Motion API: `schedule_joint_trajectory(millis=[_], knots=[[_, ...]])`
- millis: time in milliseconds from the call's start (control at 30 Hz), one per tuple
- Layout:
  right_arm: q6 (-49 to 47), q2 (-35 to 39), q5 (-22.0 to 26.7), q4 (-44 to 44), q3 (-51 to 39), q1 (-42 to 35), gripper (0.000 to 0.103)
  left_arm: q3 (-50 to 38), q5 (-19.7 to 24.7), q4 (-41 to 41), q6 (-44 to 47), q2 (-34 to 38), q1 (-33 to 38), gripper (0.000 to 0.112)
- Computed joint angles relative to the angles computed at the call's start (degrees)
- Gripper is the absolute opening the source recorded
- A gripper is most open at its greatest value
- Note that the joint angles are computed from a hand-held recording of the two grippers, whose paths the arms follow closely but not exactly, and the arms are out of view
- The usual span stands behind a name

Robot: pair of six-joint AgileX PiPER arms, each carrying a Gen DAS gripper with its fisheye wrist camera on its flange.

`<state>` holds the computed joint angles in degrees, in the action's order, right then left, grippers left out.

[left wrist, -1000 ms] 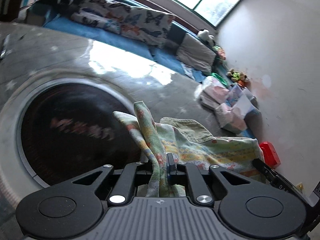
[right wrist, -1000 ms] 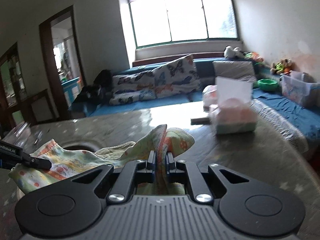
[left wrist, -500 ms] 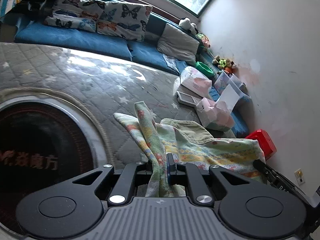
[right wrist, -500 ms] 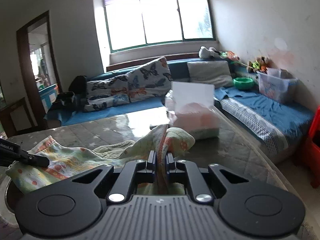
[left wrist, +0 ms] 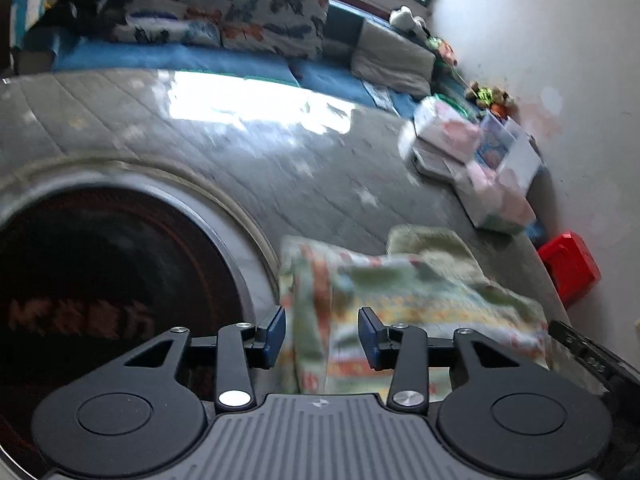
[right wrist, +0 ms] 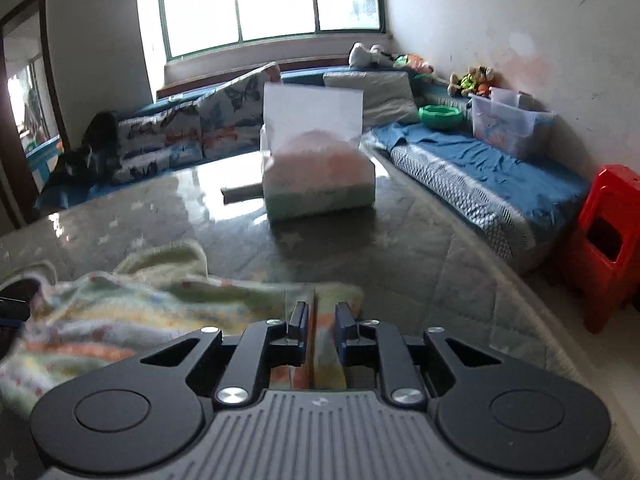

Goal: Fold clothes

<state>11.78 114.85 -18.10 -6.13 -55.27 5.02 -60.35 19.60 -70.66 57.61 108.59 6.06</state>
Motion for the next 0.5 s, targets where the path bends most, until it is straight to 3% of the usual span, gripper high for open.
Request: schedule_joint_trajectory(millis=[67,267,500], knots=[[6.95,0.52,1.06,-7.55,-1.87,-0.25,0.015,-0.86,1.65,-2.0,1.56,0.11,0.33,0.041],[23.74,4.91,4.38,-24.88,-8.7,1.2,0.015,-4.75,6.93,-4.08,2.53,2.79,-2.39,0.026],[26.94,7.77,5.79,-27.78,-11.74,1.82,0.019,-11.68,8.08,-5.56,2.19,9.39,-5.89,0.023]])
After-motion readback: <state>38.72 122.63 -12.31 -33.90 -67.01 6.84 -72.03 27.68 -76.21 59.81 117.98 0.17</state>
